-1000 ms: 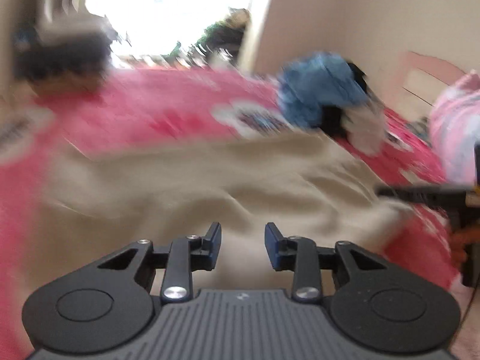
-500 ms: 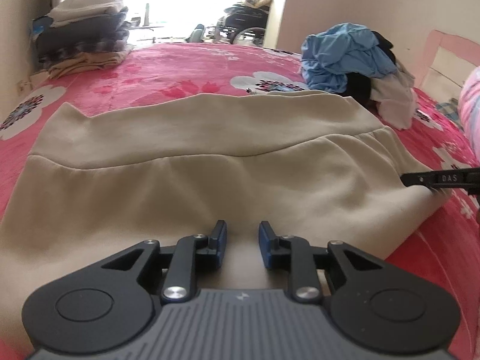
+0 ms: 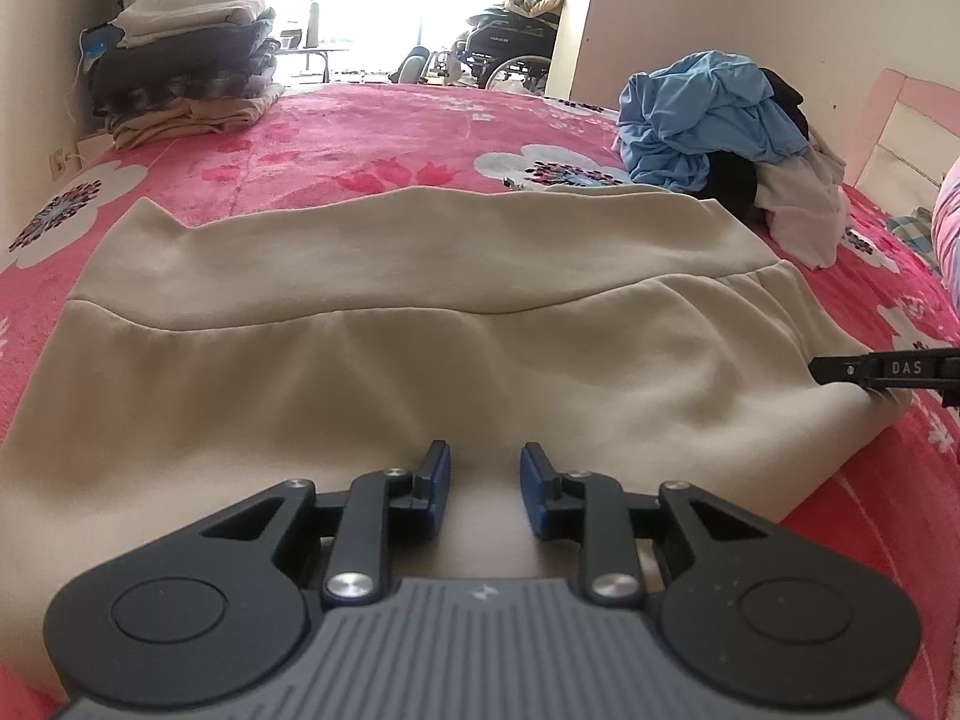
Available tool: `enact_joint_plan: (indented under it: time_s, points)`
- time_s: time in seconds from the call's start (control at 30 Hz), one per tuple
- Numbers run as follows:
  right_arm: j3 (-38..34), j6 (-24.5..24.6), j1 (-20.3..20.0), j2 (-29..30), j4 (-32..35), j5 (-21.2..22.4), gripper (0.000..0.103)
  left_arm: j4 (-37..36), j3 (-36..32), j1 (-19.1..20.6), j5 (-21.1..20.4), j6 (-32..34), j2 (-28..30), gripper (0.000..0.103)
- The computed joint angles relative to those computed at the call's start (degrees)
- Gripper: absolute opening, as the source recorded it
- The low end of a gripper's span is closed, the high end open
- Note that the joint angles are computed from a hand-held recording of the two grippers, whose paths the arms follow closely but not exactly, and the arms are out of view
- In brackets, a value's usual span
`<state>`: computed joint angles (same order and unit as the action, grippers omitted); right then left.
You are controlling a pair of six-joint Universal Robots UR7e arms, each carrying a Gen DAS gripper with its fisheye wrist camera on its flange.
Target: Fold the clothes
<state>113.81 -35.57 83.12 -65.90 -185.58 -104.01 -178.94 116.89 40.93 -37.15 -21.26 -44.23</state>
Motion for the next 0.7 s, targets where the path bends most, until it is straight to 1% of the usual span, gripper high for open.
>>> enact_joint_plan:
  time_s: [0.23,0.27,0.3,0.37,0.43,0.47,0.53,0.6,0.67,0.7]
  points:
    - [-0.8,4.0,0.1,-0.9,2.7,0.5,0.003,-2.4,0.4,-0.3,0.8,1.2,0.7,0.028]
    - [-0.2,3.3,0.2,-1.5,1.8,2.3,0.006,-3.0,0.5,-0.3,0.9,1.3,0.9,0.028]
    - [0.5,2.4,0.3,-2.1,0.8,4.3,0.006,-4.0,0.7,-0.3,0.8,1.3,1.0,0.028]
    - [2.9,-3.2,0.5,-4.1,-0.1,10.2,0.006,-6.2,1.2,-0.3,0.8,1.7,1.4,0.029]
    - [5.0,-8.1,0.7,-6.4,4.4,16.0,0.006,-7.3,1.3,-0.4,0.9,3.0,1.7,0.029]
    - [5.5,-10.1,1.3,-6.9,7.2,16.7,0.006,-7.5,1.3,-0.4,1.0,3.5,1.8,0.029]
    - [5.9,-13.6,3.1,-5.8,9.7,13.8,0.006,-8.7,1.4,-0.3,0.7,4.4,2.0,0.030]
    - [5.5,-15.7,4.4,-3.3,10.7,10.7,0.006,-10.2,1.7,-0.1,0.1,5.2,2.2,0.031]
    - [4.7,-15.6,5.3,0.0,9.4,7.7,0.005,-11.8,2.0,0.0,-0.4,6.8,2.3,0.031]
    - [3.9,-14.5,5.7,1.3,8.5,7.0,0.005,-12.3,2.0,0.0,-0.3,7.6,2.5,0.031]
